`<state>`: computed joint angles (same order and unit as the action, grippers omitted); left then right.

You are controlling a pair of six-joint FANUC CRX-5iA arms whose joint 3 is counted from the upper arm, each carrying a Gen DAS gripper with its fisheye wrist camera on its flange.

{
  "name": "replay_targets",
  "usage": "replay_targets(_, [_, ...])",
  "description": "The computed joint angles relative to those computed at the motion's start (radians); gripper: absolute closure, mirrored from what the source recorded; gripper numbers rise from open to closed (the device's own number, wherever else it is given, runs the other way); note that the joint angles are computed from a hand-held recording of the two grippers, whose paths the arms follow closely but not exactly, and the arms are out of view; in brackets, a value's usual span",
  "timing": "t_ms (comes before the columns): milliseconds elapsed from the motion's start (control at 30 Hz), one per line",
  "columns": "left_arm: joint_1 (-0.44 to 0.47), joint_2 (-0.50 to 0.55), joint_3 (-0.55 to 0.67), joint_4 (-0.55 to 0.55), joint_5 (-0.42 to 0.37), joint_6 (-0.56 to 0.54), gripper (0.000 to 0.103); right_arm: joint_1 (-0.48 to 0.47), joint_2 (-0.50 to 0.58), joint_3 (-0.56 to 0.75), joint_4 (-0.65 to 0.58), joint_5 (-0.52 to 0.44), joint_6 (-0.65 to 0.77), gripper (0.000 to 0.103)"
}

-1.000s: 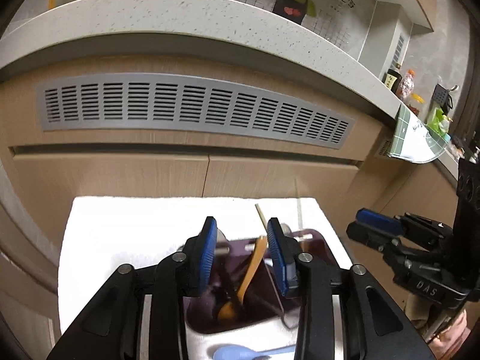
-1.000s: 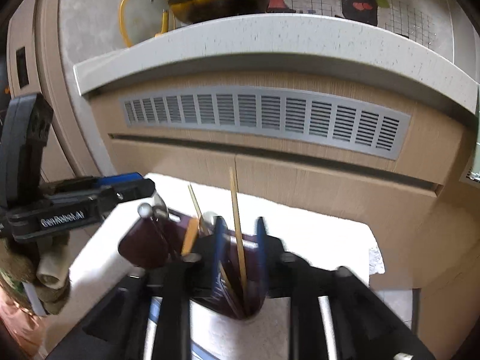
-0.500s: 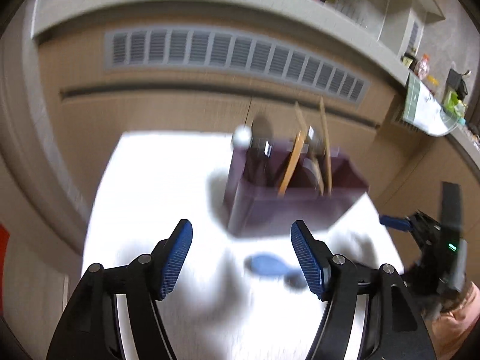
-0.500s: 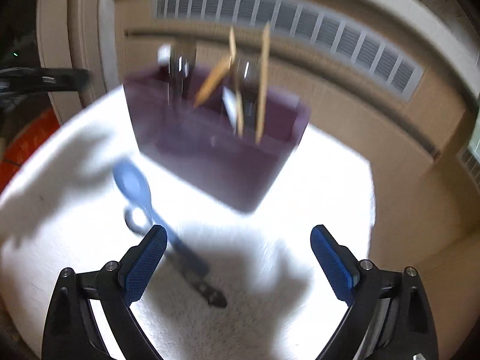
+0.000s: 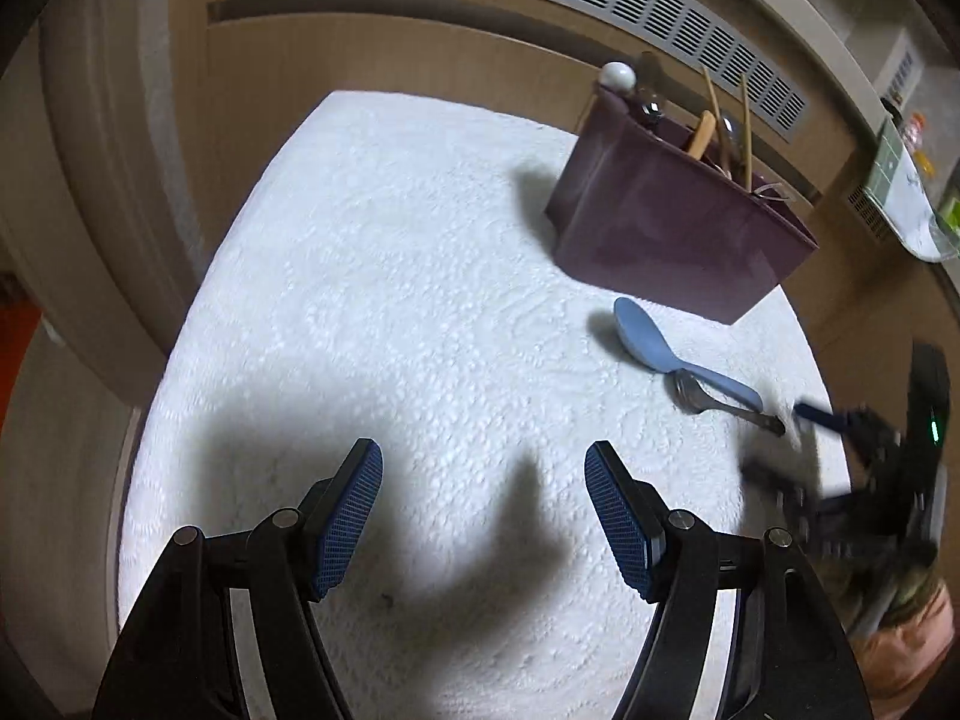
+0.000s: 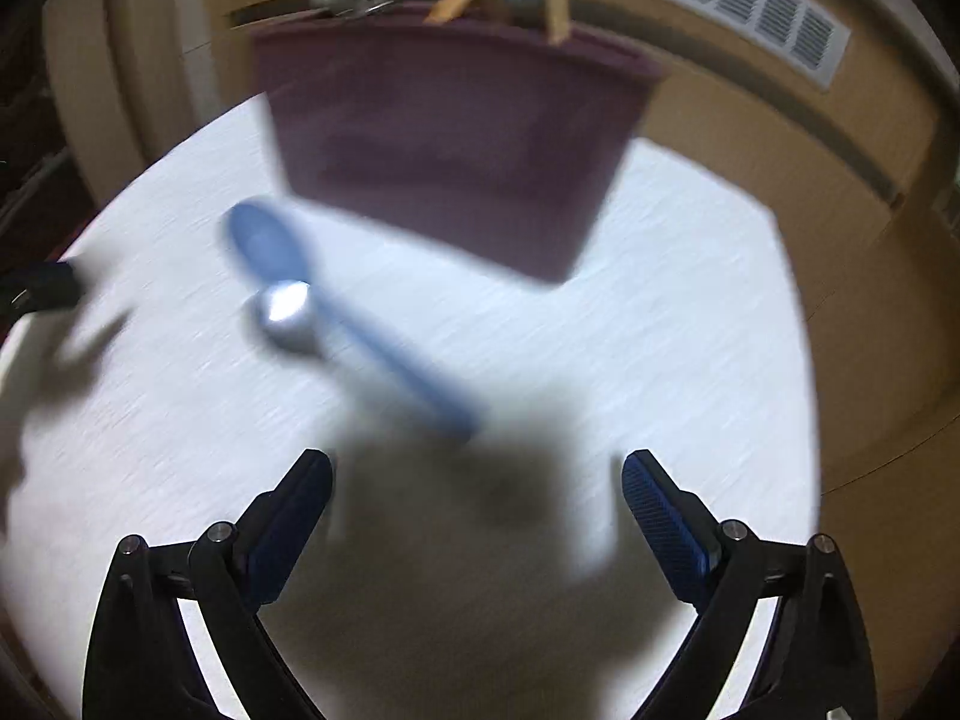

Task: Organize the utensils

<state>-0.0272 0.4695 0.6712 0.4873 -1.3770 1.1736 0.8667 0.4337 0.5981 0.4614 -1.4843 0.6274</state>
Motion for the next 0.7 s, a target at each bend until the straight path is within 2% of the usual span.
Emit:
replay_targets(200, [0.012, -0.037, -0.062, 0.017, 0.018, -0.011, 0.028, 0.027, -0.014, 0.047, -0.138, 0.068, 0.069, 0.008])
replay_targets(300, [0.004, -0.046, -0.071, 0.009, 0.021, -0.019, 0.024, 0.034, 0.003, 0.069, -0.075, 0.076, 0.124, 0.008])
replay_targets(400, [0.001, -0.057, -0.087, 0.002, 0.02, -0.036, 0.024, -0.006, 0.025, 0.105, -0.084, 0.069, 0.181, 0.008])
replay_targets(533, [0.002, -0.062, -0.095, -0.003, 0.015, -0.051, 0.024, -0.055, 0.028, 0.084, -0.081, 0.075, 0.145, 0.007])
replay_targets(633, [0.007, -0.059, -0.089, -0.003, 0.014, -0.044, 0.024, -0.094, 0.002, 0.082, -0.215, 0.085, 0.084, 0.004])
replay_targets(700, [0.011, -0.055, -0.084, -0.002, 0.014, -0.038, 0.024, -0.089, -0.03, 0.047, -0.244, 0.112, 0.07, 0.003])
